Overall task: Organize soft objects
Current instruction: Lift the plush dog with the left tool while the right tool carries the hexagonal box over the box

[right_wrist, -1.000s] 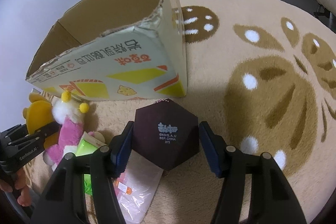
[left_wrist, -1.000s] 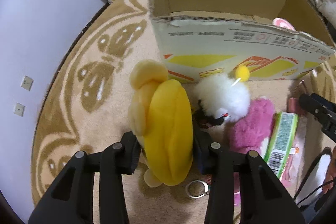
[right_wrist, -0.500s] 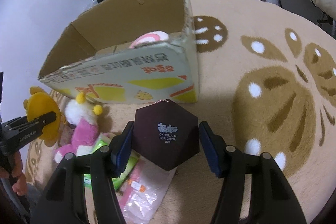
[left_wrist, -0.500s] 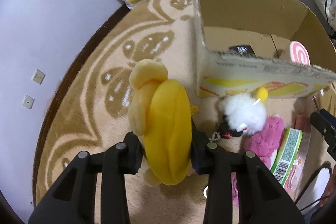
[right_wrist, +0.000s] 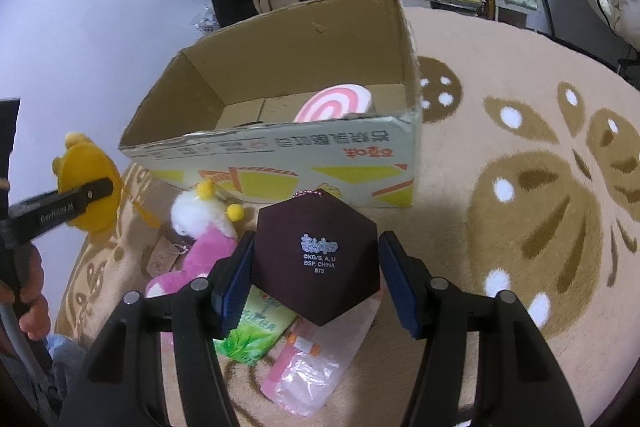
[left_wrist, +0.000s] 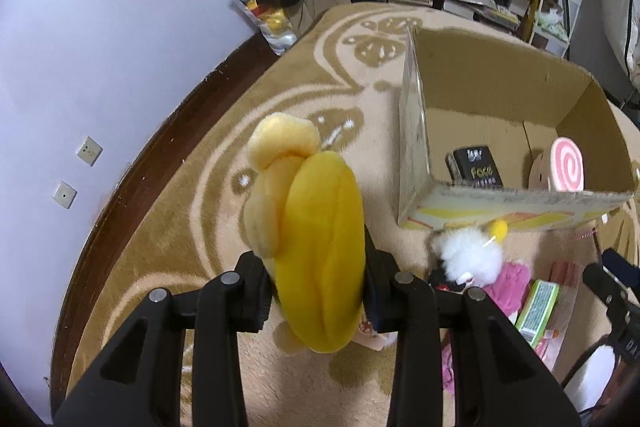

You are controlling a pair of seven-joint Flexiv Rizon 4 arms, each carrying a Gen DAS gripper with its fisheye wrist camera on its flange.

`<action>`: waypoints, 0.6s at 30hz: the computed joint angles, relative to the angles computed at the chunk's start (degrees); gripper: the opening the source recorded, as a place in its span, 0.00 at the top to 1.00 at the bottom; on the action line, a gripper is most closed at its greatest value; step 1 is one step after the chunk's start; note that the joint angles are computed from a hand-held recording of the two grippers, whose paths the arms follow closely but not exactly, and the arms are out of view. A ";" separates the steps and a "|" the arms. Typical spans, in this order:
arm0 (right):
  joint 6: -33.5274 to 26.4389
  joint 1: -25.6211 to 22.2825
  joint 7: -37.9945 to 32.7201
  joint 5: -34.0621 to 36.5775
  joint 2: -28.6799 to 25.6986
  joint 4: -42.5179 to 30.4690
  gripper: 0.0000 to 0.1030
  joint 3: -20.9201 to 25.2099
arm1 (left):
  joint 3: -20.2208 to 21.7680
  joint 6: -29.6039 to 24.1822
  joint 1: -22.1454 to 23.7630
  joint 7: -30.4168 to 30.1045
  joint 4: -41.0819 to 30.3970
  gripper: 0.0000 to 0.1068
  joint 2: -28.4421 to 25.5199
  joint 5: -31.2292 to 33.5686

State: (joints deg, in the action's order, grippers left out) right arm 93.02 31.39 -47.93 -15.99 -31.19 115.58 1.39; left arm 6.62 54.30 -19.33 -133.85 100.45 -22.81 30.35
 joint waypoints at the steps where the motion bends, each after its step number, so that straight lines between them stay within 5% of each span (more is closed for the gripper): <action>1: 0.23 0.67 0.00 -0.19 0.17 0.21 0.37 -0.69 | 0.15 -0.05 -0.10 -0.11 -0.13 0.68 0.14 0.33; 18: 7.73 9.38 -2.38 2.44 3.40 2.20 0.37 -8.66 | -0.36 -1.96 -0.60 -2.58 -1.34 0.68 4.48 5.58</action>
State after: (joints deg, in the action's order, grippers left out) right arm 100.76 40.78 -50.31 -13.55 -27.79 117.78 -7.26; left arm 6.25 52.34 -19.93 -136.43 99.11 -18.33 35.93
